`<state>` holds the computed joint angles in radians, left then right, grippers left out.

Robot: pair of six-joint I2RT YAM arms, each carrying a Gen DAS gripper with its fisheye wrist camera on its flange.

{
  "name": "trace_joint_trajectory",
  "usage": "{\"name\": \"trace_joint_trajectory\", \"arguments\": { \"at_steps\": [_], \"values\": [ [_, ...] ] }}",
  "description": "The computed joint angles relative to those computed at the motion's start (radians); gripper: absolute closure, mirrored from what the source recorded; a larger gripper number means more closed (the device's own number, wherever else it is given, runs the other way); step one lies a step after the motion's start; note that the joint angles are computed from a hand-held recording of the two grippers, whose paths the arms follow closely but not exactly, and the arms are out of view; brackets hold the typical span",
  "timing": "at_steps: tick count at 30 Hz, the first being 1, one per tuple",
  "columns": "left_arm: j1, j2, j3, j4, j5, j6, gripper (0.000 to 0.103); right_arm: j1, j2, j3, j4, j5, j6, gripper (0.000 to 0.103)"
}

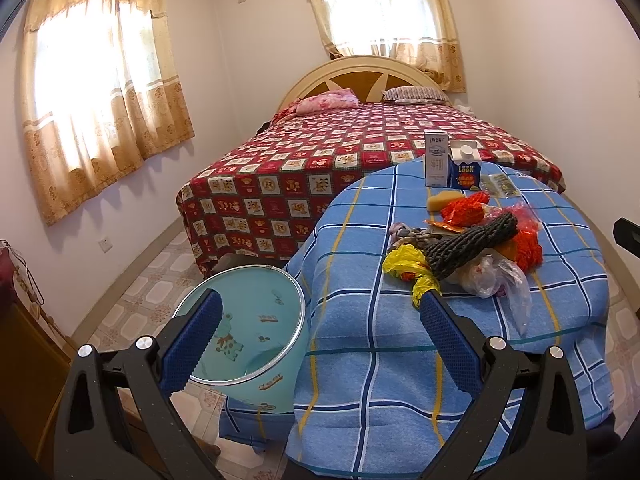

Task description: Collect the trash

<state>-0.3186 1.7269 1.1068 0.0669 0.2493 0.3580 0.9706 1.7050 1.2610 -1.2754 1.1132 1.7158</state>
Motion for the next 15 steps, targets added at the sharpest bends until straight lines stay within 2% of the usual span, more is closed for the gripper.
{"name": "trace_joint_trajectory", "arguments": {
  "at_steps": [15],
  "values": [
    [0.007, -0.005, -0.001, 0.005, 0.006, 0.001, 0.006, -0.001, -0.001, -0.003, 0.007, 0.0, -0.004, 0.005]
  ]
}}
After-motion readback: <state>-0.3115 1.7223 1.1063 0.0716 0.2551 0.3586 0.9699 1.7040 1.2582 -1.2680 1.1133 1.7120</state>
